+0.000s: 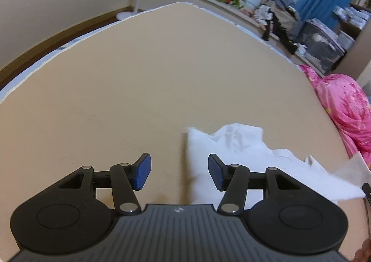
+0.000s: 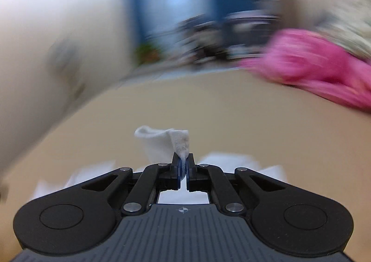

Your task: Fold small clothes

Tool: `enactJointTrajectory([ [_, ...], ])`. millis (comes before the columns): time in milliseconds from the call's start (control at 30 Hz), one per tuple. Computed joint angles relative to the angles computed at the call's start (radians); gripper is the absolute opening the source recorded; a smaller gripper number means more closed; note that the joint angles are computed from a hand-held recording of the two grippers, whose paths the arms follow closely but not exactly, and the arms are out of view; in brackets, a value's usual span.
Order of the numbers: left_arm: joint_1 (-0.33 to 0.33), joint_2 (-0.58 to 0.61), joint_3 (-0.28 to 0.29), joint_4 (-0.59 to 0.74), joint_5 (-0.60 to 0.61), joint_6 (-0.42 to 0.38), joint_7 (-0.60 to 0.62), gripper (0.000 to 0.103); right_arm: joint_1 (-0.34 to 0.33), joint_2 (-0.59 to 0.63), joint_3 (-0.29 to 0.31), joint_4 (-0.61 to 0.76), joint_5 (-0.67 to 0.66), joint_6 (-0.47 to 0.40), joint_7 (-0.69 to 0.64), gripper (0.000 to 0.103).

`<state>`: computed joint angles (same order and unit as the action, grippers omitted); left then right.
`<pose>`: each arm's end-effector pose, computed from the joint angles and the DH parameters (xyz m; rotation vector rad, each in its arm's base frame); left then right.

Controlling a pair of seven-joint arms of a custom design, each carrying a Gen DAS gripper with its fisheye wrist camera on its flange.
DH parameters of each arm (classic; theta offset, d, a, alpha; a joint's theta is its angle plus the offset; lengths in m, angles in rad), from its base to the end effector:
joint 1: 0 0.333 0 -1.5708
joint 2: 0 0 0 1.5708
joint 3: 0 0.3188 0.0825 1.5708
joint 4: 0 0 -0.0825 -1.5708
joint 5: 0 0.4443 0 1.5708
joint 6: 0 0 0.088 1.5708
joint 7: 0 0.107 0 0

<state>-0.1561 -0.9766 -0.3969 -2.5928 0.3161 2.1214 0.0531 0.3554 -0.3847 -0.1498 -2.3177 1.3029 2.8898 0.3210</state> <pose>0.3162 -0.1996 0.5710 -2.3874 0.7704 -0.7164 0.5277 0.0460 0.5436 -1.6191 1.2043 -0.5484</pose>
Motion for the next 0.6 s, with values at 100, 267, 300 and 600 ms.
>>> enactJointTrajectory([
  [100,-0.009,0.026,0.014,-0.008,-0.001,0.072,0.020,0.060,-0.094,0.100,0.002,0.071,-0.103,0.025,0.284,0.003],
  [267,-0.033,0.112,0.043,-0.013,-0.054,0.218,0.067,0.060,-0.182,0.167,-0.004,0.105,-0.272,-0.105,0.511,0.003],
  [300,-0.031,0.136,0.039,-0.003,-0.056,0.236,0.079,0.060,-0.184,0.164,-0.008,0.105,-0.259,-0.115,0.499,0.003],
  [600,-0.011,0.292,0.018,0.049,-0.044,0.294,0.122,0.060,-0.230,0.154,-0.039,0.131,-0.058,-0.305,0.372,0.003],
])
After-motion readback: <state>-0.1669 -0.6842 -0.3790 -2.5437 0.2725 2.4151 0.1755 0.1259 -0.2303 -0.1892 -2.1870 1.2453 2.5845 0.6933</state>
